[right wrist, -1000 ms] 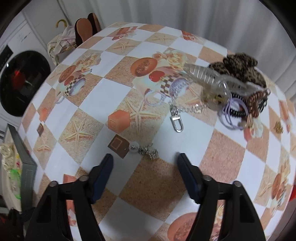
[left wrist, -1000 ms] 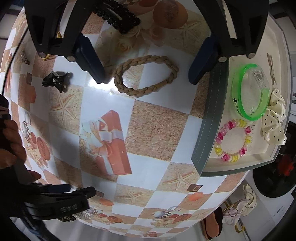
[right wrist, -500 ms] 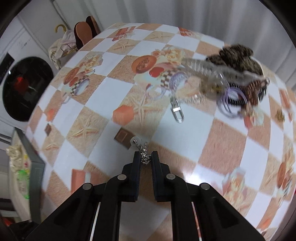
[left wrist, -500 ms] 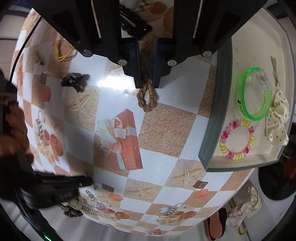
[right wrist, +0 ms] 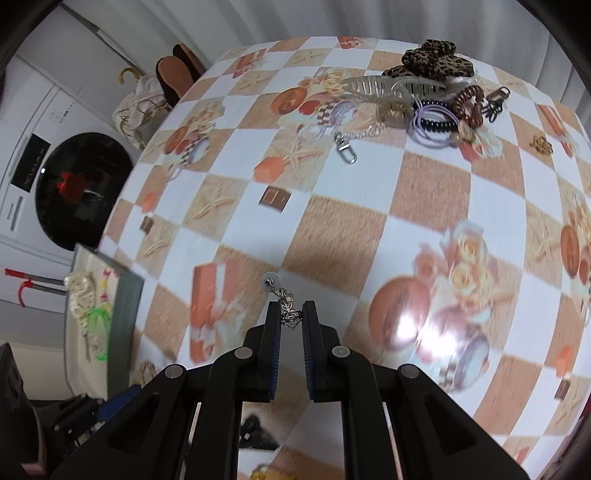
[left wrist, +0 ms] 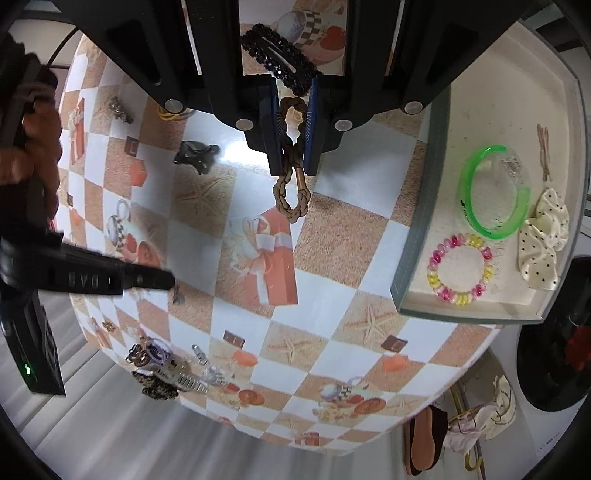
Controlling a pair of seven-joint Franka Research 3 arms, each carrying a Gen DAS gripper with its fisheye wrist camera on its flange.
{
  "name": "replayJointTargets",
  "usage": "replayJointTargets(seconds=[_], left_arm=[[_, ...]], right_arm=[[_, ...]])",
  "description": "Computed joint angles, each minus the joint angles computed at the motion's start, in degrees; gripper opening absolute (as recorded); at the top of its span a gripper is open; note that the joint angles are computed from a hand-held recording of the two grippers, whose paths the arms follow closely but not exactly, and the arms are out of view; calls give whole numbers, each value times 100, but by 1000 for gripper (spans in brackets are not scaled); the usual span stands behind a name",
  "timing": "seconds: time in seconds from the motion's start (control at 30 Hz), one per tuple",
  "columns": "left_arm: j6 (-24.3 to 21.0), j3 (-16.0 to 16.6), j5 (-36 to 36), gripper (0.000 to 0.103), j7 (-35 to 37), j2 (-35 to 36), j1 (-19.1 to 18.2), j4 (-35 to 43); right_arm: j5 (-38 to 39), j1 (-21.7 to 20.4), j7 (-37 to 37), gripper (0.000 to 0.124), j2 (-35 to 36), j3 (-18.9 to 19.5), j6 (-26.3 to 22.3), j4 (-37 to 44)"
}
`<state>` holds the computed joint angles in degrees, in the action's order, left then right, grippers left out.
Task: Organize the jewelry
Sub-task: 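Grasp a small silver charm with the right tool while the left tool grasps the braided brown bracelet, then carry the silver charm and braided bracelet with both tools over the white tray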
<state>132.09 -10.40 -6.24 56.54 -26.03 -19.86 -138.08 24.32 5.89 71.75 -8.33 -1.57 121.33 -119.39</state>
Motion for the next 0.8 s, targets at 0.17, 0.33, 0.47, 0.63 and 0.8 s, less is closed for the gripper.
replayJointTargets(seconds=[0.17,0.33,0.47,0.63,0.8], left_arm=[[-9,5,31,17,-83,-226,5,-42],[-56,86,65,17,-71,-550,13,-174],[-157,197,74,17,-15,-953,37,-395],[-362,386,123,17,119,-1590,129,-768],[-666,591,211,17,280,-2276,301,-1162]], right_arm=[[138,-19,48,12,-253,-46,-209,-164],[197,-15,169,12,-532,-37,-280,-348],[256,66,252,12,-734,22,-251,-466],[330,261,431,12,-964,155,-180,-594],[417,549,641,12,-1163,334,-71,-690]])
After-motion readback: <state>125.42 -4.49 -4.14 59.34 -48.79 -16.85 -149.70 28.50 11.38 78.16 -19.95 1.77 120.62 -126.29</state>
